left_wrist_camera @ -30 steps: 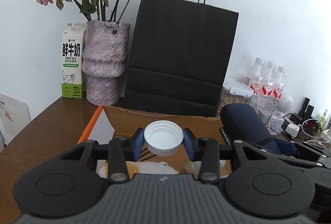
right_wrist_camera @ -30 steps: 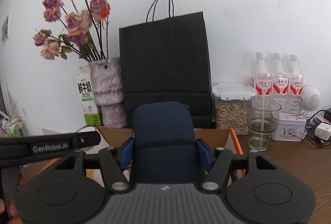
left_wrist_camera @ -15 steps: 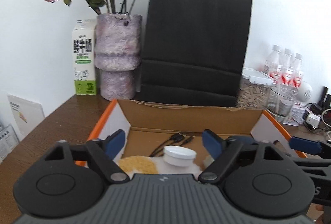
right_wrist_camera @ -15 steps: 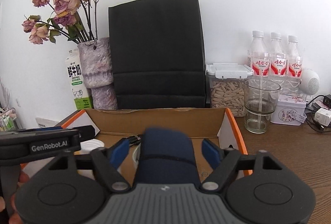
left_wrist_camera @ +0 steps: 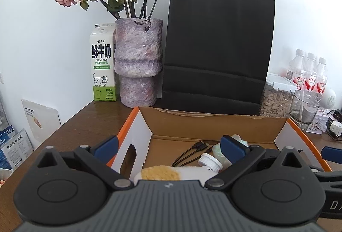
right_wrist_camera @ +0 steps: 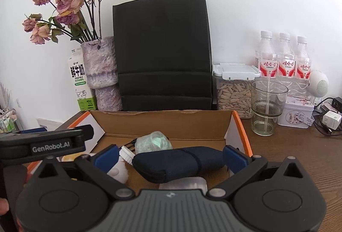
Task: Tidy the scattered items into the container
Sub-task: 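Carry the cap and pencil case into the cardboard box and open both grippers, then withdraw both grippers from the box back toward the table items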
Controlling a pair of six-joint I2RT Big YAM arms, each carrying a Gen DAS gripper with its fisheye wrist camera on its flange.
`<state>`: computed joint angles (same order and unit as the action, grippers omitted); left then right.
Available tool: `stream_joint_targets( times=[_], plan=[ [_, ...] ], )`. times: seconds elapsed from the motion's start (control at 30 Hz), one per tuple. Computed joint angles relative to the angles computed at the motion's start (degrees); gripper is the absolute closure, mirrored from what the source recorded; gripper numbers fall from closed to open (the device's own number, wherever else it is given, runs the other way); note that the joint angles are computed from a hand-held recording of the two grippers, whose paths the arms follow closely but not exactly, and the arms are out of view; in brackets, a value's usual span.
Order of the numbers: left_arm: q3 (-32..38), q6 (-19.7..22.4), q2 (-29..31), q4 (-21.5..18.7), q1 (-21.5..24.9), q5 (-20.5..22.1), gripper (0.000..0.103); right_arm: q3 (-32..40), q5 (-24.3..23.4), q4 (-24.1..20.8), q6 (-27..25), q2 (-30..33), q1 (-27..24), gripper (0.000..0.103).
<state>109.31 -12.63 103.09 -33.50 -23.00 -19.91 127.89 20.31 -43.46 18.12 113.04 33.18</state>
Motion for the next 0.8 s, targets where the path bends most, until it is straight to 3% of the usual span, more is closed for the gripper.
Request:
stream_joint_targets(
  times=[0.4,0.8],
  plan=[
    [-2.1,-0.21,-2.1,1.8,-0.18,-0.21,0.0,-1.68,0.68,1.39,-0.67,-1.63,0.3,0.0],
    [-13.07,-1.41,-10.14,6.09,-1.16,-2.3,0.0,-11.57,4.13,5.78,-3.0,-8.47,2.73,0.0]
  ],
)
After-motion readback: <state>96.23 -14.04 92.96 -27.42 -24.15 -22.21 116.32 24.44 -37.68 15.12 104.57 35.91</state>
